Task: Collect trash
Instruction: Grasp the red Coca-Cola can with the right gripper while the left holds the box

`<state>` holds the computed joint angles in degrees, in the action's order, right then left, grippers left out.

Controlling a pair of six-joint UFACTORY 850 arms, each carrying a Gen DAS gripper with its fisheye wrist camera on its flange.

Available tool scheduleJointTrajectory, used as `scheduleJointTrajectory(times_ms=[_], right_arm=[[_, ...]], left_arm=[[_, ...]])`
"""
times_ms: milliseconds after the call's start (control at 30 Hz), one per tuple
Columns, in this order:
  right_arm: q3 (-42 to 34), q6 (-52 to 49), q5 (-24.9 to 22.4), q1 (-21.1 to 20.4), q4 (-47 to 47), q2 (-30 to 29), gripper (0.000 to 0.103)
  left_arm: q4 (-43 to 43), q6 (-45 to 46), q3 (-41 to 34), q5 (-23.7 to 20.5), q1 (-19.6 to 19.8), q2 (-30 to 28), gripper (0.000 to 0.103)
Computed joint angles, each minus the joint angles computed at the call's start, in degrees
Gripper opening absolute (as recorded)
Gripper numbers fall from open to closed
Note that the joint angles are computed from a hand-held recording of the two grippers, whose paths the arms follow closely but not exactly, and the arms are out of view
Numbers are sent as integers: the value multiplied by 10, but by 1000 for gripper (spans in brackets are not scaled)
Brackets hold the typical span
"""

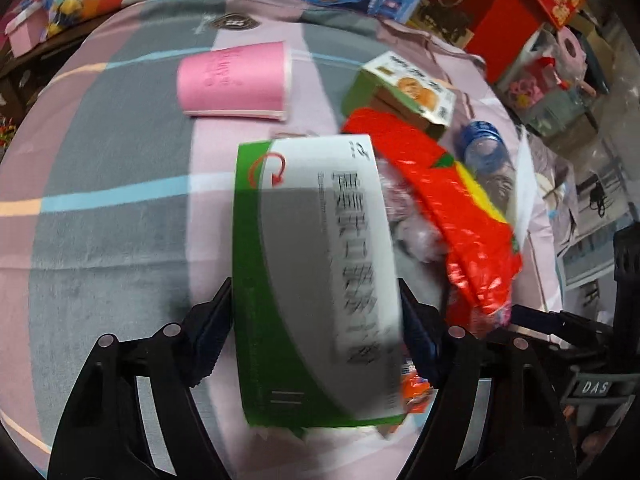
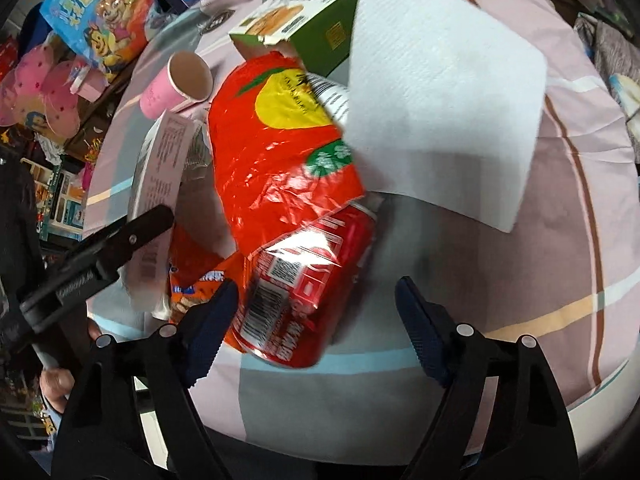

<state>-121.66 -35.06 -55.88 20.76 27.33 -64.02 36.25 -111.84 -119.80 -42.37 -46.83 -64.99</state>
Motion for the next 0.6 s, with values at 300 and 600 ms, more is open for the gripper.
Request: scheduleJointTrajectory(times_ms=[300, 600], right_arm=[[-5, 2, 1, 13, -17, -14, 64], [42, -50, 35, -15, 25, 27, 61]], left_arm=[[33, -72, 97, 64, -1, 46, 80], [80, -66, 58, -10, -21, 45, 75]])
